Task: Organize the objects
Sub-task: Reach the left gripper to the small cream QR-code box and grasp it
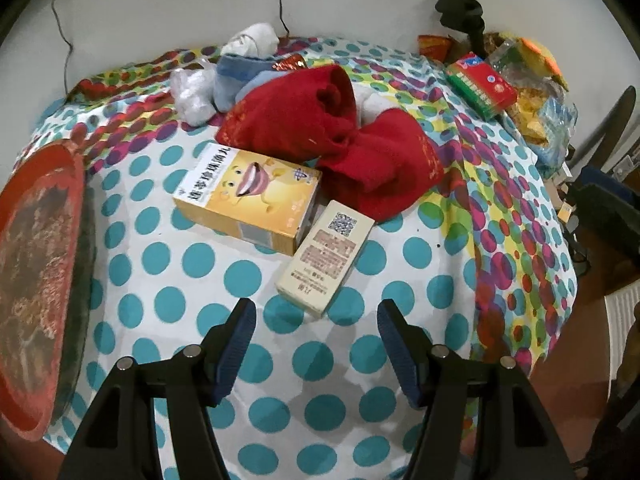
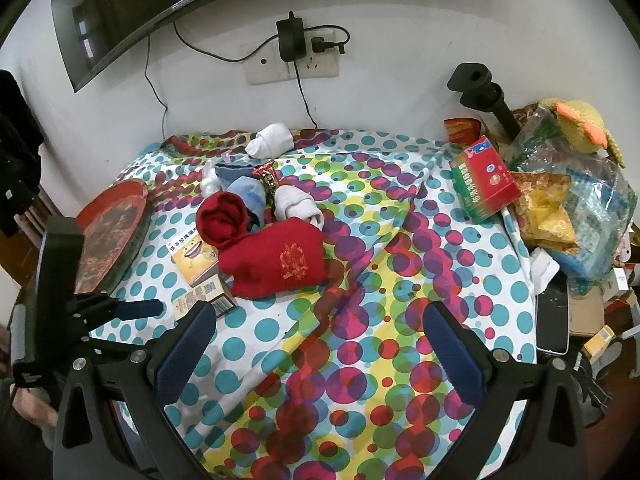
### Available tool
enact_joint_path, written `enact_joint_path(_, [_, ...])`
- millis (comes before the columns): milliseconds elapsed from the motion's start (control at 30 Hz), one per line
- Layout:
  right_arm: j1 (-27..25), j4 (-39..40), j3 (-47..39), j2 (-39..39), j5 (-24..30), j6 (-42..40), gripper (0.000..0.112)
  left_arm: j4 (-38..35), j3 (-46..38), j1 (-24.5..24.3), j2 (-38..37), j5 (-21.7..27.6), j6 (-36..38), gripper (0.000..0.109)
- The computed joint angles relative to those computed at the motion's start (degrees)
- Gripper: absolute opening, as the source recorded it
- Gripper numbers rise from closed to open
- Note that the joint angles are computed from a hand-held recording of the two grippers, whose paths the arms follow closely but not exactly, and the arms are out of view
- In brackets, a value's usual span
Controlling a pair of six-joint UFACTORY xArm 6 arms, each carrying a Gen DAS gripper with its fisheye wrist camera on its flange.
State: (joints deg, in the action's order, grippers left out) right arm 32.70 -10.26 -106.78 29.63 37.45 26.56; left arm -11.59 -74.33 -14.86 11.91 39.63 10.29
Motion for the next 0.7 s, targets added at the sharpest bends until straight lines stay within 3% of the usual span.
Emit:
enact_joint_path(433, [0.0,1.8,-2.2,3.0,0.3,-2.6,0.103,-5.6,-2.0,0.5,2.7,-0.4,7.0,0.065])
enact_joint_path(700, [-0.1,2.1,-2.8,3.7,0.8,-2.8,0.103,-4.4,-1.9,-0.7,3.0,-2.0,8.6,0.065])
